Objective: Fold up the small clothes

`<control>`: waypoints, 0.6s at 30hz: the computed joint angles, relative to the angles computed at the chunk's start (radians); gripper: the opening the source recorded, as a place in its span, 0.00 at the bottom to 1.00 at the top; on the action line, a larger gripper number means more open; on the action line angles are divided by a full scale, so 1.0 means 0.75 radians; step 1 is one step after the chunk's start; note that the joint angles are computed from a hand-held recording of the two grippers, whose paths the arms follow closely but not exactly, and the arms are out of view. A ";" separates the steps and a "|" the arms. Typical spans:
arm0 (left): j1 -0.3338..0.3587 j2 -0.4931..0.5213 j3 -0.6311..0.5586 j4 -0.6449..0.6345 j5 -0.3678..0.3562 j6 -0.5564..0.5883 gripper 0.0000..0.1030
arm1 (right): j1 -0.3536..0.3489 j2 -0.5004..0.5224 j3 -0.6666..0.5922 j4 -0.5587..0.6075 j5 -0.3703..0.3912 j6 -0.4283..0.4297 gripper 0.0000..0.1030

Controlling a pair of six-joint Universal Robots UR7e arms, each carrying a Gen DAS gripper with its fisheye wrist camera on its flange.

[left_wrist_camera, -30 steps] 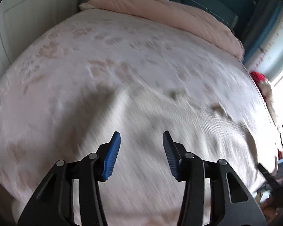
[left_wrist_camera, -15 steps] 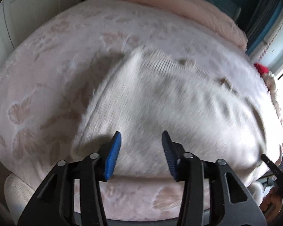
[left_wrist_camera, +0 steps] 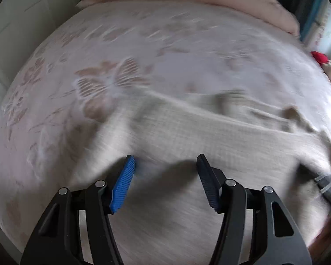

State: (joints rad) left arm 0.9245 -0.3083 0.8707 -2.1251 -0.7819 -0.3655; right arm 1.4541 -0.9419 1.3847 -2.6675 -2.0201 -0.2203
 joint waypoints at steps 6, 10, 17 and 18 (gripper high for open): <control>0.067 -0.051 0.023 -0.168 -0.155 0.082 0.55 | -0.169 -0.167 0.017 -0.007 0.082 0.126 0.01; 0.058 -0.101 0.094 -0.354 -0.192 0.058 0.75 | -0.157 -0.255 0.110 -0.218 0.049 0.057 0.50; 0.092 0.050 -0.190 0.008 -0.126 -0.059 0.44 | -0.157 -0.116 -0.073 0.048 -0.047 0.034 0.07; 0.088 0.039 -0.175 -0.035 -0.160 -0.006 0.20 | -0.148 -0.122 -0.059 -0.005 -0.030 0.019 0.07</control>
